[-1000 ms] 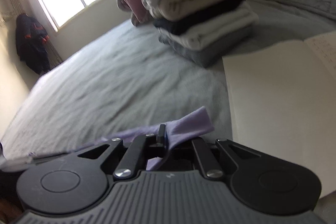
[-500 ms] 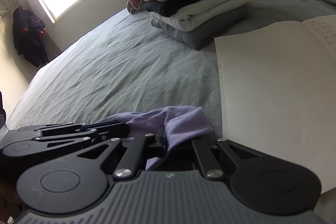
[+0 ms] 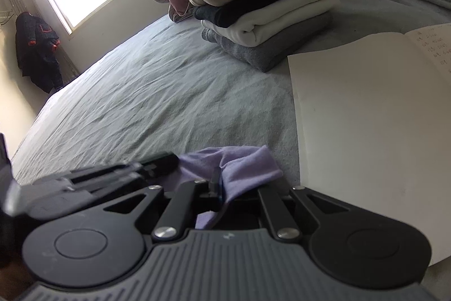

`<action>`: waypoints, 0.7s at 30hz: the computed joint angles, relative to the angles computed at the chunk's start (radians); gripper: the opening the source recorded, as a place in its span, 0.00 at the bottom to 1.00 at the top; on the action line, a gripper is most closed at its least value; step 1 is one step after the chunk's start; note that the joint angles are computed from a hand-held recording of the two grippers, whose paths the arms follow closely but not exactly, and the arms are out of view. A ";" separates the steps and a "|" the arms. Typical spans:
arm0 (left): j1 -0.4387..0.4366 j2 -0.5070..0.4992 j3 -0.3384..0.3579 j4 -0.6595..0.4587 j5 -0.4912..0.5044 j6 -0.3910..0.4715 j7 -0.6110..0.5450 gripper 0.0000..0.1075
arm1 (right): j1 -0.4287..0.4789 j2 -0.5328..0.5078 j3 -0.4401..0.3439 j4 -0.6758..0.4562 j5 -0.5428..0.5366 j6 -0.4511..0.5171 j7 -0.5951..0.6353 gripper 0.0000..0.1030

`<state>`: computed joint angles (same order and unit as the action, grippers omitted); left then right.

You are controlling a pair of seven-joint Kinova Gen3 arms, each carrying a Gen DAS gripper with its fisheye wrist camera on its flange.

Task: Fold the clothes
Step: 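Open both grippers and release the sweatshirt onto the bed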

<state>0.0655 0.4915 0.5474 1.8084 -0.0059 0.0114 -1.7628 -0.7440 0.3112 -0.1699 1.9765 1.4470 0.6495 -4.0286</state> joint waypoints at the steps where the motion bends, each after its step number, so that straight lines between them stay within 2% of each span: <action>1: 0.005 -0.005 -0.006 0.008 0.016 -0.012 -0.011 0.03 | -0.005 0.001 0.000 -0.003 -0.001 0.012 -0.002 0.05; 2: -0.008 -0.007 0.007 0.009 0.047 -0.009 -0.031 0.06 | -0.011 0.001 0.000 -0.004 0.003 0.025 -0.007 0.05; 3: -0.040 -0.007 0.038 0.004 0.088 0.011 -0.058 0.13 | -0.018 0.000 0.000 -0.003 0.018 0.041 -0.018 0.05; 6: -0.179 0.003 0.169 0.006 0.210 0.064 -0.147 0.33 | -0.030 -0.006 -0.007 0.003 0.067 0.086 -0.056 0.05; 8: -0.271 0.014 0.248 0.001 0.291 0.116 -0.201 0.36 | -0.027 -0.012 -0.017 0.008 0.105 0.099 -0.087 0.05; 12: -0.457 0.070 0.371 -0.033 0.450 0.277 -0.265 0.55 | -0.014 -0.016 -0.039 0.001 0.157 0.110 -0.108 0.05; 13: -0.503 0.088 0.402 -0.036 0.471 0.306 -0.271 0.56 | -0.011 -0.015 -0.044 -0.004 0.166 0.110 -0.107 0.05; 15: -0.588 0.121 0.465 -0.038 0.463 0.347 -0.246 0.61 | -0.007 -0.009 -0.052 -0.021 0.178 0.103 -0.089 0.05; 18: -0.701 0.169 0.561 -0.037 0.379 0.384 -0.150 0.67 | -0.010 0.003 -0.058 -0.050 0.194 0.094 -0.052 0.05; 21: -0.773 0.173 0.584 -0.037 0.410 0.428 -0.169 0.73 | -0.020 0.021 -0.060 -0.089 0.207 0.083 0.001 0.05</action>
<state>-0.7078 0.6644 1.1318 1.7718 0.4038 0.4391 -1.9317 -0.7637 0.3324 -0.2300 1.8878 1.6540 0.7327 -4.0273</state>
